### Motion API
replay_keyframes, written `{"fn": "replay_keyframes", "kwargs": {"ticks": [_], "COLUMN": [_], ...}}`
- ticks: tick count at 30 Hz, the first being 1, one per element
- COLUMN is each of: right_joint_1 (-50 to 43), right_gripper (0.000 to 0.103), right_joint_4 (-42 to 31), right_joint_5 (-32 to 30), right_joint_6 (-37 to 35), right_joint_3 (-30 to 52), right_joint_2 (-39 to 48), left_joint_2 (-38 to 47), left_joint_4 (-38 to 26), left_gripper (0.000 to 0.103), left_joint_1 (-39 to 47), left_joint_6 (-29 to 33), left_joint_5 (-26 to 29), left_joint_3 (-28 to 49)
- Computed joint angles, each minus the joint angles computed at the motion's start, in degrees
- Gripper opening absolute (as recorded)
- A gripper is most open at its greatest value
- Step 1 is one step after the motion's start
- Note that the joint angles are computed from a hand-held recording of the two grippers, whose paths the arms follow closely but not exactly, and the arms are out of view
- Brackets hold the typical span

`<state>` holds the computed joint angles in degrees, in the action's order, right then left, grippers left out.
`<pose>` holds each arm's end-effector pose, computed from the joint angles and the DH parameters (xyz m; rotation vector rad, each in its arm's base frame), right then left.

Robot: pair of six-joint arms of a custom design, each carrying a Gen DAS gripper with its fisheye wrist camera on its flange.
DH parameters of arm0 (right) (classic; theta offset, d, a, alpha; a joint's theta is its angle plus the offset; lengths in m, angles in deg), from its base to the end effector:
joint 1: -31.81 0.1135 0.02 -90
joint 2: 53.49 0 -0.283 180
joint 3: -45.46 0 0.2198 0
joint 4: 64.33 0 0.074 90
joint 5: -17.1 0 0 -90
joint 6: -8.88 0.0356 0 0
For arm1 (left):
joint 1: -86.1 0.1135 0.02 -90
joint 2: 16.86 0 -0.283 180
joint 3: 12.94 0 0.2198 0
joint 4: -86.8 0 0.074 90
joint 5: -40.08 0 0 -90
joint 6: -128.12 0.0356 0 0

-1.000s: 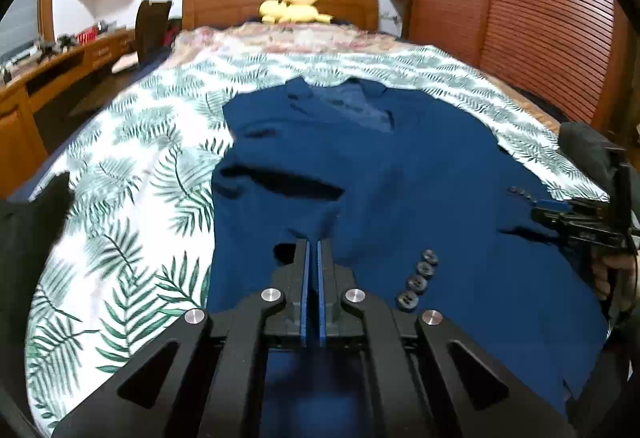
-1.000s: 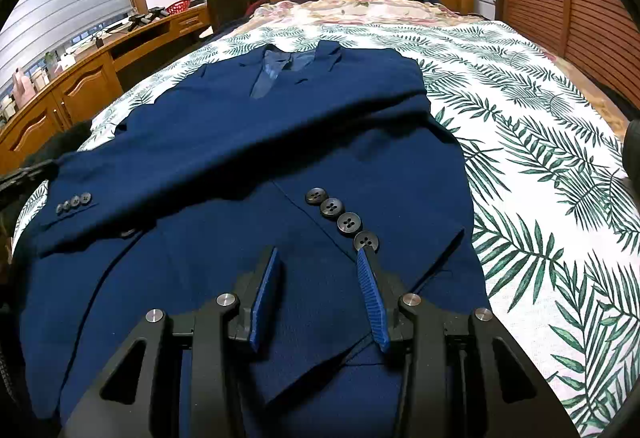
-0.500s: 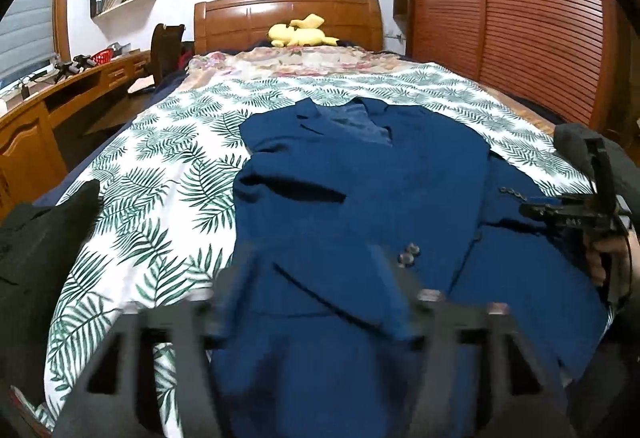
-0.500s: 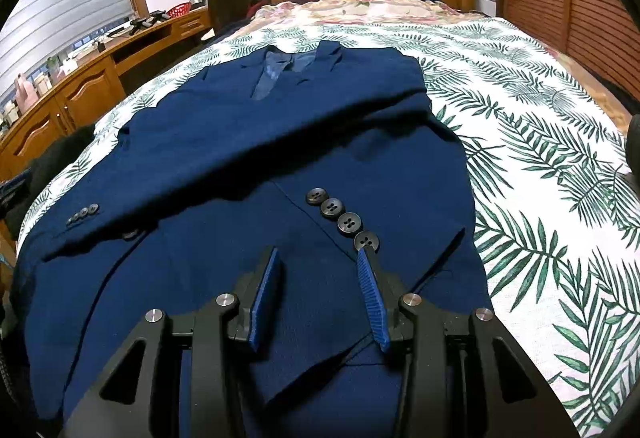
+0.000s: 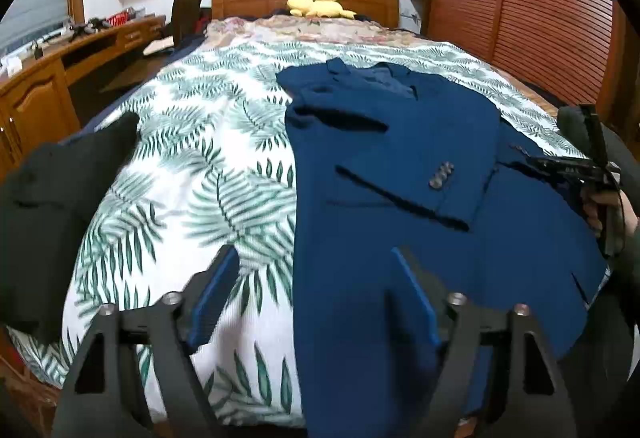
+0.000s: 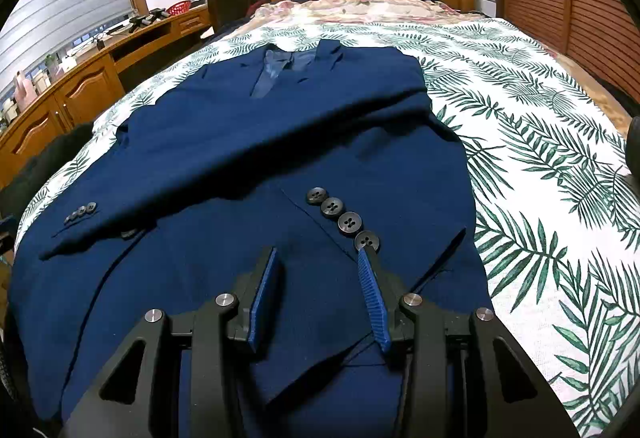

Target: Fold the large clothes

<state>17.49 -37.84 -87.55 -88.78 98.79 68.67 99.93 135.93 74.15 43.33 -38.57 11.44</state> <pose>0.3221 -0.0729 0.0751 0.0032 2.2824 0.0957 0.2114 -0.0519 0.0719 0.4452 2.2825 -0.2895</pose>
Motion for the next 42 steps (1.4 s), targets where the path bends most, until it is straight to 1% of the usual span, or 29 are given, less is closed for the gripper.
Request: {"fn": "replay_keyframes", "kwargs": {"ticks": [1,2,4,6,8,11,14,18,21,25,26,28,30,32,33,34,35,38,42], "right_joint_1": [0.0,0.0,0.0,0.0,-0.4,-2.8,-5.3,-10.3,-13.1,-16.7,-17.6,-19.8,-21.3,-22.0,-22.1,-22.1,-21.3,-18.8,-18.1], "right_gripper": [0.043,0.043,0.043,0.043,0.043,0.043,0.043,0.043,0.043,0.043,0.047,0.048,0.048,0.048,0.046,0.037,0.034,0.034,0.034], "right_joint_4": [0.0,0.0,0.0,-0.6,-2.6,-3.4,-5.0,-7.6,-9.9,-7.9,-8.2,-11.9,-12.2,-14.3,-15.7,-17.6,-16.9,-11.7,-7.8], "right_joint_5": [-0.1,-0.1,0.0,0.0,-0.7,-4.3,-3.4,-3.6,-2.7,-1.5,-1.4,-4.3,-6.7,-9.4,-11.1,-13.2,-13.9,-11.4,-8.7], "right_joint_6": [0.0,0.0,0.0,-0.1,-0.4,-2.2,-5.6,-11.0,-14.0,-16.5,-17.1,-17.3,-17.1,-18.5,-19.5,-20.6,-20.4,-19.7,-18.2], "right_joint_3": [0.0,0.0,0.0,0.3,0.7,-1.9,-6.4,-12.5,-14.9,-18.5,-18.5,-16.9,-17.2,-17.1,-17.2,-17.1,-17.5,-21.3,-21.6], "right_joint_2": [0.0,0.0,0.0,-0.1,-0.8,-4.4,-9.6,-15.8,-17.5,-18.4,-18.1,-17.4,-17.2,-17.7,-18.3,-18.7,-18.8,-20.2,-16.7], "left_joint_2": [0.5,1.1,3.1,4.7,5.5,5.4,6.8,8.9,10.3,10.8,10.9,11.6,11.5,11.3,11.1,11.0,11.0,11.2,11.3], "left_joint_4": [0.0,-0.2,1.4,3.0,3.9,4.2,6.6,11.1,13.1,14.5,14.6,15.8,15.9,15.6,15.2,15.0,14.6,14.5,14.0], "left_gripper": [0.06,0.054,0.051,0.05,0.05,0.05,0.047,0.044,0.041,0.041,0.041,0.041,0.041,0.041,0.041,0.032,0.027,0.026,0.027], "left_joint_1": [0.5,0.8,1.1,1.3,2.2,2.5,3.8,4.4,5.0,4.9,5.0,4.5,4.3,4.2,4.4,4.7,4.9,5.1,4.9], "left_joint_6": [0.4,0.7,1.3,1.6,1.5,1.6,1.3,1.3,1.8,1.5,1.6,1.9,2.0,1.9,2.0,2.2,2.4,2.8,4.1], "left_joint_5": [1.0,1.7,1.9,1.8,2.8,3.3,5.7,6.9,7.5,7.5,7.5,6.9,6.7,6.7,7.1,8.0,8.5,8.6,7.7], "left_joint_3": [-0.3,-0.4,-1.2,-1.6,-1.9,-2.1,-2.8,-4.6,-5.4,-6.3,-6.4,-6.8,-7.1,-7.1,-7.0,-7.1,-6.9,-7.0,-7.3]}}
